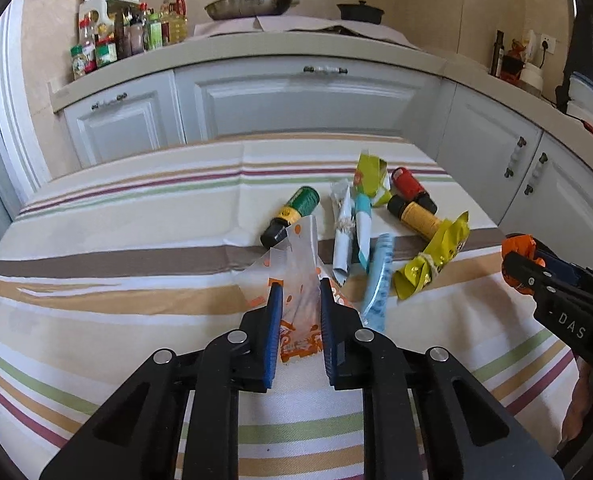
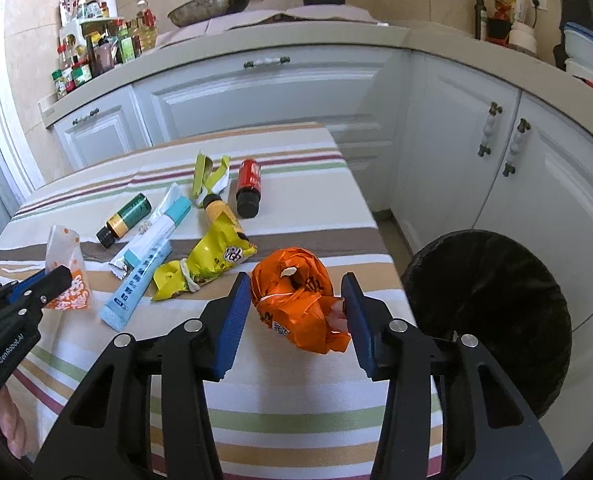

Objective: Collect trash
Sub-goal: 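Grasp the orange bag with the right tool while the left tool grasps the clear printed bag, then carry both bags over the bin and open both tools to drop them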

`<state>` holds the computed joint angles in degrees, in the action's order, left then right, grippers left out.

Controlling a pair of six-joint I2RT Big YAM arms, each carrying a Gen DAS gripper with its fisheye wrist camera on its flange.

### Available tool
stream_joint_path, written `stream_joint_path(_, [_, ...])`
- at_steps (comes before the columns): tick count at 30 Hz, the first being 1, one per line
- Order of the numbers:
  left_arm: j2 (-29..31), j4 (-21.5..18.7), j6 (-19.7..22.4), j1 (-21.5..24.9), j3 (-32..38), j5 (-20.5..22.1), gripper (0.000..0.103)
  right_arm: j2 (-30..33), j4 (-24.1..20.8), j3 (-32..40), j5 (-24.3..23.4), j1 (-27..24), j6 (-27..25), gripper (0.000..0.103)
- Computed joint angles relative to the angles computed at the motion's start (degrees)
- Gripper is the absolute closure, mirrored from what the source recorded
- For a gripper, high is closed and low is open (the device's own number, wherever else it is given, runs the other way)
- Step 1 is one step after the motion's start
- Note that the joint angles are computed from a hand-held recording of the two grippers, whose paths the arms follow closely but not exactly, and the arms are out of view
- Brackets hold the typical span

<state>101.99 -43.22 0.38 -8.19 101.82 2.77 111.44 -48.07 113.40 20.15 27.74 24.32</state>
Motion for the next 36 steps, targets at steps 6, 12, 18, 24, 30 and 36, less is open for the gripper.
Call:
stream_joint_path(6, [-1.07, 0.87, -0.51, -0.08, -0.70, 0.02, 0.084, -2.31, 2.36, -2.49, 2.09, 0.40, -0.73, 0.059])
stream_joint_path(12, [-2.60, 3.39, -0.56, -0.87, -1.63, 0.55, 0.084, -5.64, 5.76, -6.47, 5.37, 0.46, -1.36, 0.059])
stream_joint_path(18, [-2.68, 5.02, -0.08, -3.20, -0.90, 2.14, 0.084, -9.49, 7.94, -11.18, 8.79, -0.38, -1.08, 0.059])
stream_joint_path(24, [-2.19, 5.81, 0.23, -6.19, 0.33, 4.44, 0.084, -13.24, 8.52, -15.91, 12.14, -2.24, 0.54, 0.059])
stream_joint_path(30, [-0.83, 6.59, 1.35, -9.98, 2.41, 5.97, 0.084, -16.60, 9.11, -20.23, 14.14, -4.63, 1.93, 0.059])
stream_joint_path(36, [1.68, 5.66, 2.47, -13.12, 5.39, 6.56, 0.084, -19.26, 9.89, -24.10, 15.25, -7.23, 2.84, 0.059])
